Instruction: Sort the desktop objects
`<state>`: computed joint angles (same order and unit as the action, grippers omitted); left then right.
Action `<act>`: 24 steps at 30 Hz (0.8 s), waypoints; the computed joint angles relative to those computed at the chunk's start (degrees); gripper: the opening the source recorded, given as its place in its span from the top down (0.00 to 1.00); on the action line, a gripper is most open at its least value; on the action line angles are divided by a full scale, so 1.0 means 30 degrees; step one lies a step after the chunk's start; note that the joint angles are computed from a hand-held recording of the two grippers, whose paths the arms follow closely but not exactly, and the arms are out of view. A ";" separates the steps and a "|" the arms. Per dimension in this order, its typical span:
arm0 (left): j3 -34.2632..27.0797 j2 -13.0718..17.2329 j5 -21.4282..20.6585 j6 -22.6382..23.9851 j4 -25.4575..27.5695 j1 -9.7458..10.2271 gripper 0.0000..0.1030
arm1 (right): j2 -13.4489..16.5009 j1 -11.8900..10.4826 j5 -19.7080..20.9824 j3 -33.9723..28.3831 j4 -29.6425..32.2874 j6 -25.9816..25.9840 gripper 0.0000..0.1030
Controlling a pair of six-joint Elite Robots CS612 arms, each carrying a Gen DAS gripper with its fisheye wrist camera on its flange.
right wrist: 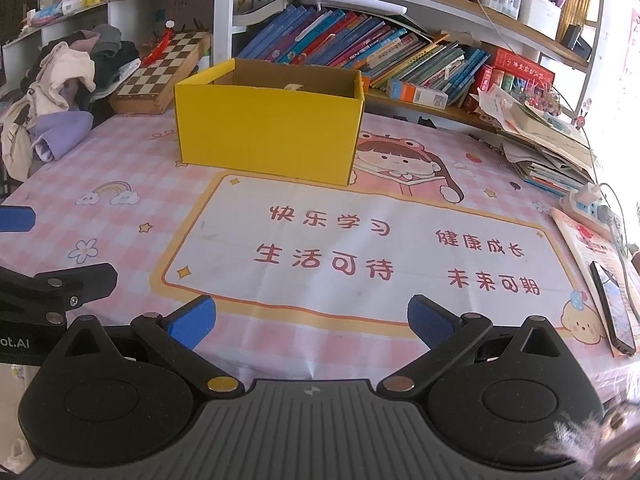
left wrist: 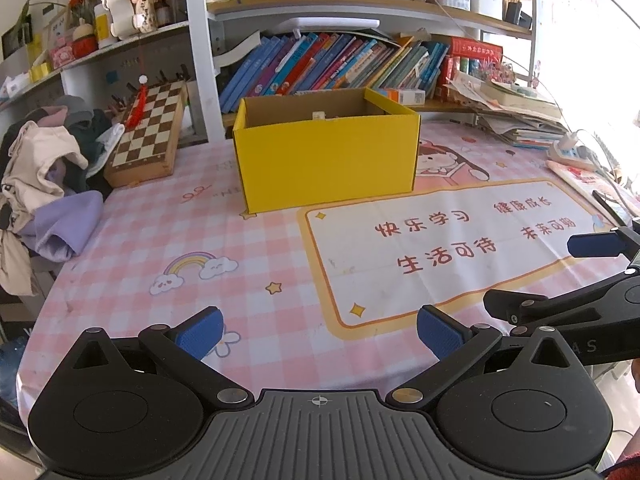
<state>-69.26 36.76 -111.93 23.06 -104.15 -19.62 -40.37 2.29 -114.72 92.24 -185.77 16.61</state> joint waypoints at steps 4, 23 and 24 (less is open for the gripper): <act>0.0097 -0.0054 -0.0075 0.0047 0.0006 0.0030 0.00 | 0.0007 0.0025 -0.0050 -0.0057 0.0109 0.0028 0.00; 0.0074 -0.0059 -0.0015 0.0044 0.0154 0.0009 0.00 | 0.0022 -0.0078 0.0193 -0.0059 0.0206 -0.0017 0.00; 0.0069 -0.0057 -0.0003 0.0047 0.0171 0.0009 0.00 | 0.0026 -0.0081 0.0217 -0.0065 0.0226 -0.0013 0.00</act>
<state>-69.05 36.59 -111.94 23.20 -103.64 -19.59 -40.29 2.05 -114.06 92.04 -185.09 16.57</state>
